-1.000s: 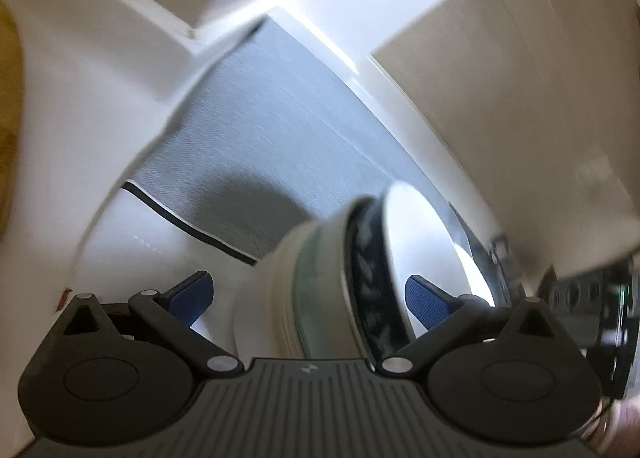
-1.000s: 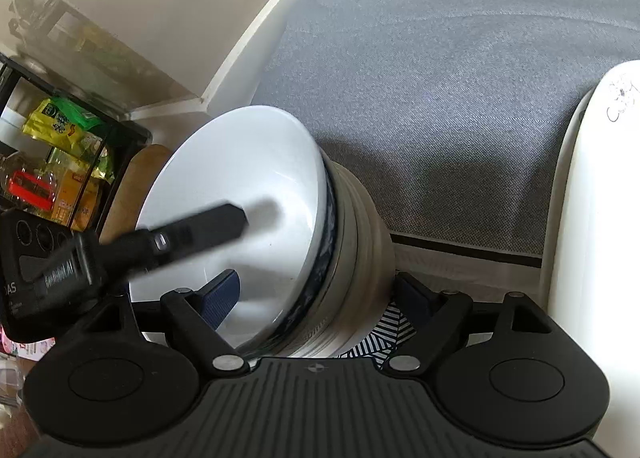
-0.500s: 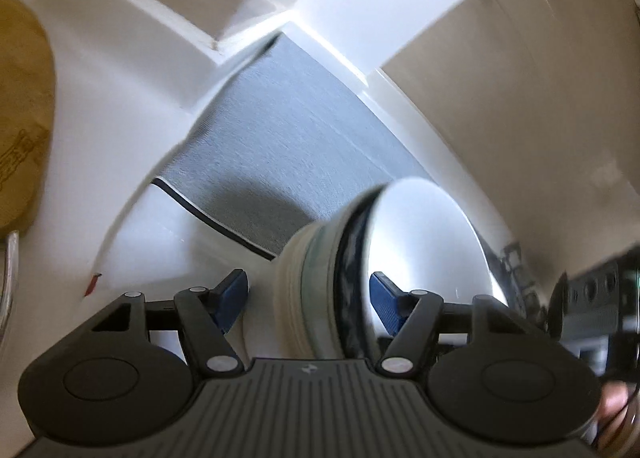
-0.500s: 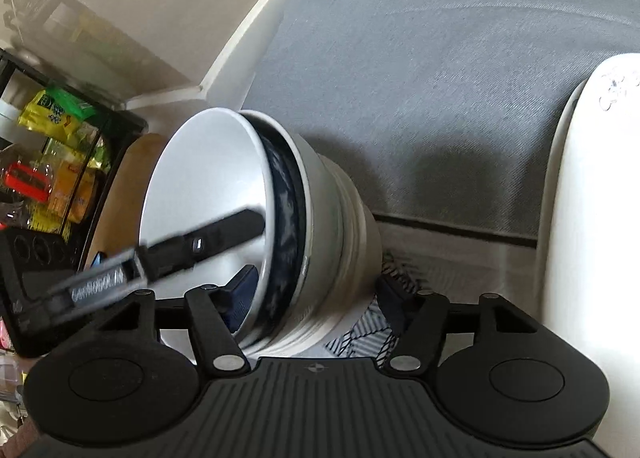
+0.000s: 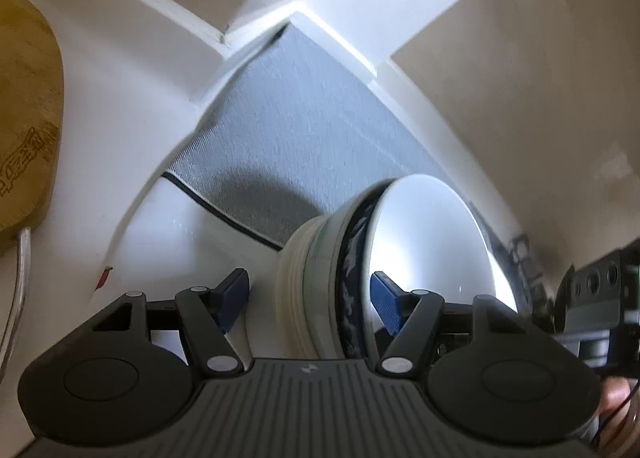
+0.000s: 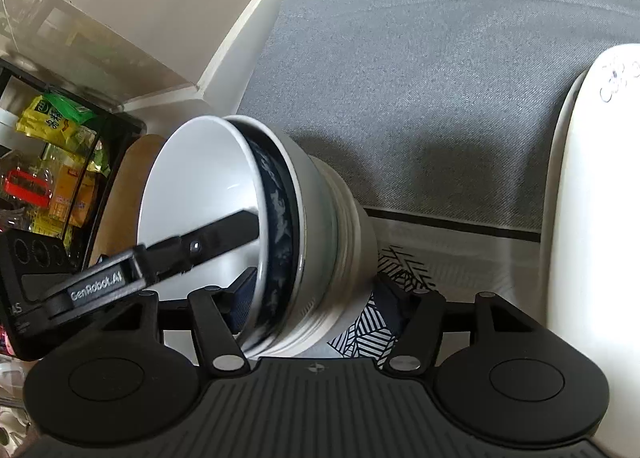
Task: Organize plates and bowls
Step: 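Carry the bowl stack with both grippers over the white plate stack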
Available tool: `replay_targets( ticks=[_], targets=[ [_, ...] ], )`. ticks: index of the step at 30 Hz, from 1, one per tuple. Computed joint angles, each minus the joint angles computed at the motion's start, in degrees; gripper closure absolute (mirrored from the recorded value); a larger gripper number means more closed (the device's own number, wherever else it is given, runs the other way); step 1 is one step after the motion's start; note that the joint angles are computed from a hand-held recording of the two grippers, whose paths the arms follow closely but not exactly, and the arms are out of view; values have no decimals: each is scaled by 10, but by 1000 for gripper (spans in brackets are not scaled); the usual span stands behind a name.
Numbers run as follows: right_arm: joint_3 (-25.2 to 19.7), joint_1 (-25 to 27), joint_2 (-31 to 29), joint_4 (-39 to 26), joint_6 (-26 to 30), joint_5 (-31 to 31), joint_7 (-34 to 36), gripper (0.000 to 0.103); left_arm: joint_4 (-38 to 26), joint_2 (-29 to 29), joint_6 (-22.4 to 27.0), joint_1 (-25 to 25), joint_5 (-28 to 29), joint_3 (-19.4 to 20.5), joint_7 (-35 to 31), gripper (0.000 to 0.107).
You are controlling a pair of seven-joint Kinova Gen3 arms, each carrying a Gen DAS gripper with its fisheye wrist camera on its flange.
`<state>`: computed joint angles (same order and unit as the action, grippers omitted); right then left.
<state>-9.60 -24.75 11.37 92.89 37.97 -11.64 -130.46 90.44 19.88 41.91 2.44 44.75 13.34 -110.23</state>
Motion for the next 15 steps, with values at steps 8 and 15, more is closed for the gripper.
replay_targets(
  ticks=[8, 15],
  targets=[
    [-4, 1, 13, -11, 2, -10, 34, 29, 24, -5, 3, -13, 31, 4, -16, 37],
    [7, -30, 18, -42, 39, 44, -13, 34, 58, -20, -32, -7, 73, -4, -7, 37]
  ],
)
